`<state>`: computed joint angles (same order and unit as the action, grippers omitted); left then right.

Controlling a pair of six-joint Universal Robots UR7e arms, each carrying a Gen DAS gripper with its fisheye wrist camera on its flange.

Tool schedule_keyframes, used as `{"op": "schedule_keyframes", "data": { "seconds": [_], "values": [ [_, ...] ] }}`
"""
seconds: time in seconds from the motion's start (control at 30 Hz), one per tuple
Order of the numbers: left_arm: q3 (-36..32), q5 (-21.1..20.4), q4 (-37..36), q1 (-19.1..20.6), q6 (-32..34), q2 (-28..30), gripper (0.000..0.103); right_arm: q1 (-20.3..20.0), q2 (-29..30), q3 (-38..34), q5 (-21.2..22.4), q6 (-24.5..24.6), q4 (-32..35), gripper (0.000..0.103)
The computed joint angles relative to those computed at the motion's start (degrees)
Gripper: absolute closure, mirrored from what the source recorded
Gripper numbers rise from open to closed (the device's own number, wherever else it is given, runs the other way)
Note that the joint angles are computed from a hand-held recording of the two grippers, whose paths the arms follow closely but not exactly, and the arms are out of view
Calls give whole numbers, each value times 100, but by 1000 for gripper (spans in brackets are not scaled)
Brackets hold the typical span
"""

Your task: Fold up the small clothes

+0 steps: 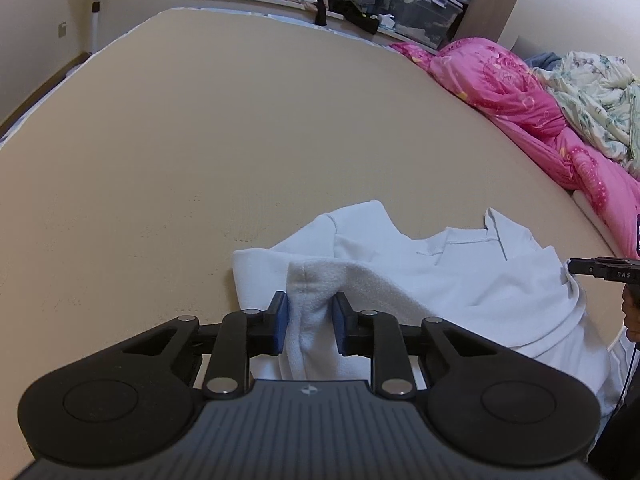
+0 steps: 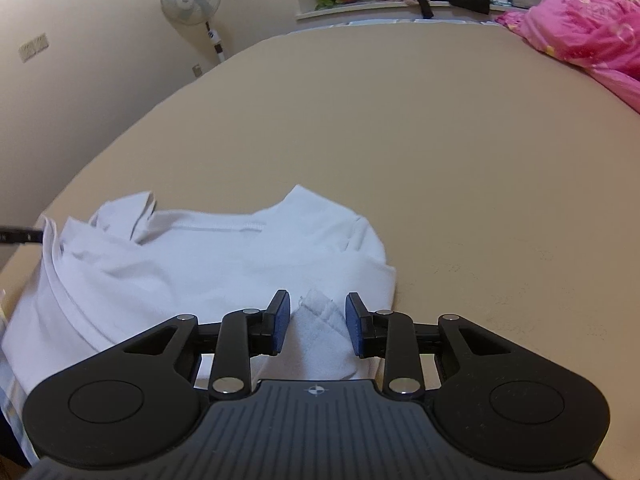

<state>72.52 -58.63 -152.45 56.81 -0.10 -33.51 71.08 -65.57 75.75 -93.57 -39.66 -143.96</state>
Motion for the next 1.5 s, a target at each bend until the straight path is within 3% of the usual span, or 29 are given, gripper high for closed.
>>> {"op": "schedule_keyframes", "data": {
  "seconds": [0.1,0.2,0.27,0.3,0.37,0.43,0.5,0.57,0.67,0.9,1.0,1.1,1.17,1.23,1.37,1.5],
  "values": [
    [-30,-11,41,8,0,17,77,-36,21,-85,53,123,242,70],
    [-38,-7,36,7,9,29,79,24,46,2,-139,-208,142,70],
    [-42,9,3,-2,53,38,93,31,38,30,-73,-255,23,87],
    [-42,17,-12,-9,103,37,95,8,24,43,70,-171,-90,89],
    [20,115,-365,-37,233,37,97,-95,-9,61,602,401,-568,93],
    [56,153,-754,-12,5,32,98,-238,8,21,1119,1357,-1026,94],
    [-54,435,-572,8,-259,97,98,-212,130,-47,774,1904,-1379,94],
    [-192,497,-176,32,-401,161,98,-150,263,-201,396,1973,-1142,94],
    [-204,473,-303,18,-369,195,98,-47,403,-284,16,1859,-1113,94],
    [-280,521,-1212,-14,-299,316,98,-9,543,-193,363,2083,-2264,95],
    [-449,582,-1348,-25,-313,455,98,29,692,-275,311,2136,-2600,95],
    [-679,651,-933,9,-511,574,96,102,882,-468,-16,2004,-2457,94],
    [-782,705,-524,33,-770,597,90,133,977,-708,-281,2105,-1944,86],
    [-751,739,-363,57,-855,531,85,157,966,-717,-564,2144,-1731,84],
    [-366,442,-285,58,-974,163,85,160,630,-420,-590,2162,-1539,80],
    [148,86,485,17,-1454,-379,85,196,118,-94,-630,2309,-692,80]
  ]
}}
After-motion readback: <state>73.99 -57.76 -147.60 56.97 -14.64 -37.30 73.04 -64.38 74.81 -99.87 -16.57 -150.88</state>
